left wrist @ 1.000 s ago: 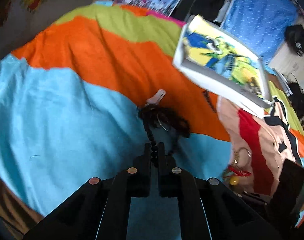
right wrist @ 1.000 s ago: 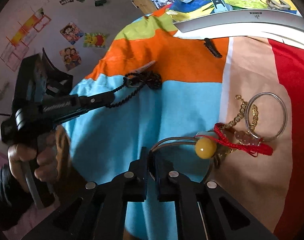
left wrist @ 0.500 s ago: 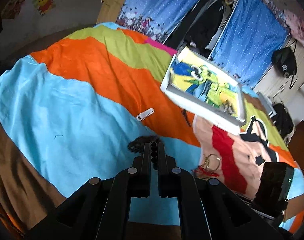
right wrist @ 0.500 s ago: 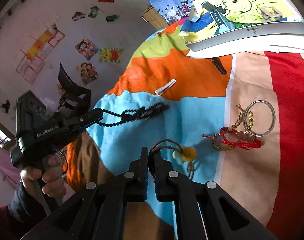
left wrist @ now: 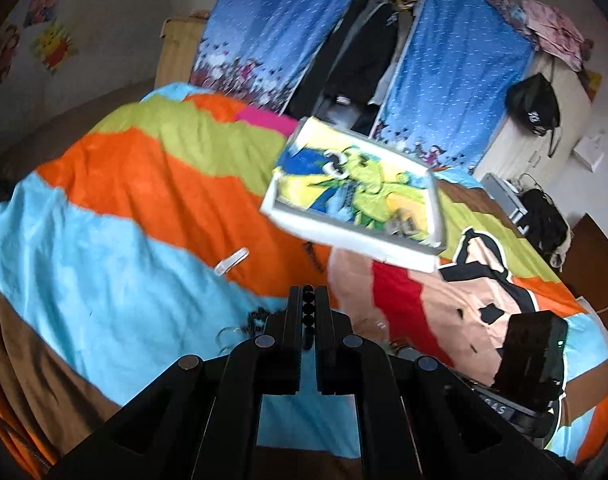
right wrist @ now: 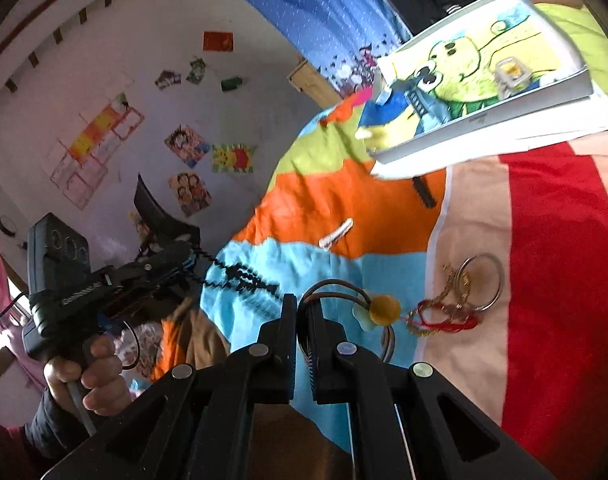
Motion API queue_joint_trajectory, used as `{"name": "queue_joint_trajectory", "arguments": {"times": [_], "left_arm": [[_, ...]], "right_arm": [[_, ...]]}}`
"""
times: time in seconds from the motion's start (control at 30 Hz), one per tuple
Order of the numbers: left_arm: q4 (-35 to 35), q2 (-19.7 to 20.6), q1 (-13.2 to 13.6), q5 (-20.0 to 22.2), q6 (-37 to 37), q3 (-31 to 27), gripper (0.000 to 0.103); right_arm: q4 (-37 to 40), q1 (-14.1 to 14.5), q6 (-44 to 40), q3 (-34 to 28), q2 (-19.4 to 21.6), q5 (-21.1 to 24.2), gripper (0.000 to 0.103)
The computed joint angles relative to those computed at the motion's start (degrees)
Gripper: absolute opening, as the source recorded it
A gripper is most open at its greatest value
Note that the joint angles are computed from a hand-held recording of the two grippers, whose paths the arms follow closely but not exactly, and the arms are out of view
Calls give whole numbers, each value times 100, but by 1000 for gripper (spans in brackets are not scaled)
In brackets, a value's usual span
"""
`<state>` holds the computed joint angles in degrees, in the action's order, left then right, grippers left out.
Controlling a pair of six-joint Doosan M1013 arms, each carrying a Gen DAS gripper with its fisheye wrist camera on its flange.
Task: Organize jewelry
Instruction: 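Carry the black bead bracelet with the right tool into the tray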
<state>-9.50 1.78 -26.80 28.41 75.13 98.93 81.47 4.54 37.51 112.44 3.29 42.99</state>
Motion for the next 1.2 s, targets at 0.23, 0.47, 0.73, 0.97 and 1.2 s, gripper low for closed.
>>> {"name": "queue_joint_trajectory", "arguments": {"times": [0.23, 0.47, 0.73, 0.97, 1.2], "left_arm": [[-9, 113, -183, 19, 188, -349, 3], [-12, 619, -347, 32, 480, -1027, 3], [-399, 1470, -394, 11, 1053, -2069, 3], [-737, 2298, -392, 40, 1357, -2964, 3], [-887, 2964, -357, 353, 1272, -3507, 3]], "right_arm": [[389, -253, -287, 55, -155, -74, 5], [197, -485, -719, -272, -125, -519, 5], [243, -833, -1258, -783, 321, -1129, 5], [517, -1074, -1245, -1116, 798, -1470, 5], [-146, -1087, -572, -1355, 1123, -1613, 5]]}}
